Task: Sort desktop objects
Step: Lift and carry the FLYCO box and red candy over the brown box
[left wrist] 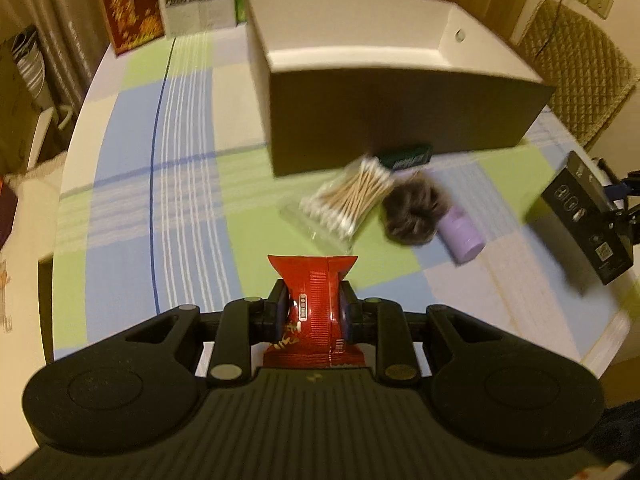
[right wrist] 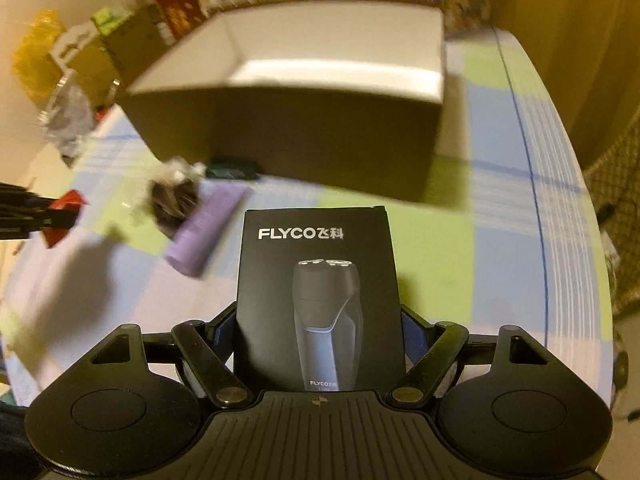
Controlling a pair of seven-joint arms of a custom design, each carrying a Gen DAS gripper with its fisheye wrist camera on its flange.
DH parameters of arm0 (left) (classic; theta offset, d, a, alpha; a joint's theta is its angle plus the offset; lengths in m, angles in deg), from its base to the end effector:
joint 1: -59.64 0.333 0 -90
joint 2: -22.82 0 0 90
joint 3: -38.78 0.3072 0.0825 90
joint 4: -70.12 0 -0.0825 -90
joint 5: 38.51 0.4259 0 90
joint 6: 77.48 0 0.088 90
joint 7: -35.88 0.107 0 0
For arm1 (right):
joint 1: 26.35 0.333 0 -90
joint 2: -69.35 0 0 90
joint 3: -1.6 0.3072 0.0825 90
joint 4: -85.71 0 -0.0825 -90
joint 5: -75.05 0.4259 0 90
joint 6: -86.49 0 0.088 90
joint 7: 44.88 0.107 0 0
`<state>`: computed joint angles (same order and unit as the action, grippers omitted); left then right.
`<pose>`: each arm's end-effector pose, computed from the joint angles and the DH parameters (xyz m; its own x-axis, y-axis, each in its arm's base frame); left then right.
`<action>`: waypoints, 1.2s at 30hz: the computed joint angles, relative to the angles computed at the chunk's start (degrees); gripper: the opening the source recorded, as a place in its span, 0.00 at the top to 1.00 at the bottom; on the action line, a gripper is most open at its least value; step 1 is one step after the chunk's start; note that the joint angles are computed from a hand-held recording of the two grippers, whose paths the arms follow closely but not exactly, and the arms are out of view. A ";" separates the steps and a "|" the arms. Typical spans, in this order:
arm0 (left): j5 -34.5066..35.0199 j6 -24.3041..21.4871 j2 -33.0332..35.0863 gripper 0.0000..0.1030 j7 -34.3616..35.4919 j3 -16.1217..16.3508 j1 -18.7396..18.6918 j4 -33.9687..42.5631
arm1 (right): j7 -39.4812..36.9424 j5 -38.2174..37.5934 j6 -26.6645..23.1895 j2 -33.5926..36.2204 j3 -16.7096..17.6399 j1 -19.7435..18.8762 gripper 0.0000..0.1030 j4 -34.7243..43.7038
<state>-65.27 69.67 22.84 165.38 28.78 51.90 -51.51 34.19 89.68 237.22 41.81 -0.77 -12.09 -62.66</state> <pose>0.5861 -0.1800 0.4268 -0.6278 -0.7751 0.0707 -0.6877 0.5098 -0.5169 0.4596 0.0905 0.4462 0.2421 -0.9598 -0.1420 -0.8513 -0.1399 -0.5057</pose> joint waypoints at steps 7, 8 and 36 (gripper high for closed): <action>-3.29 -1.58 1.15 0.79 5.05 -0.69 -0.53 5.05 | -4.59 3.78 0.89 0.81 -1.60 2.82 0.26 4.84; -3.99 -2.03 1.55 0.79 5.92 -0.85 -0.60 6.07 | -5.43 4.48 1.04 1.32 -1.84 3.19 0.26 5.71; 14.62 -10.43 33.03 0.79 -7.84 -5.03 -6.24 52.80 | 3.87 -2.94 3.03 29.77 3.02 -3.56 0.26 37.33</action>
<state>-50.64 59.24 55.87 157.53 23.75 45.66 1.29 38.06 86.74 240.25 71.58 2.25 -15.65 -25.33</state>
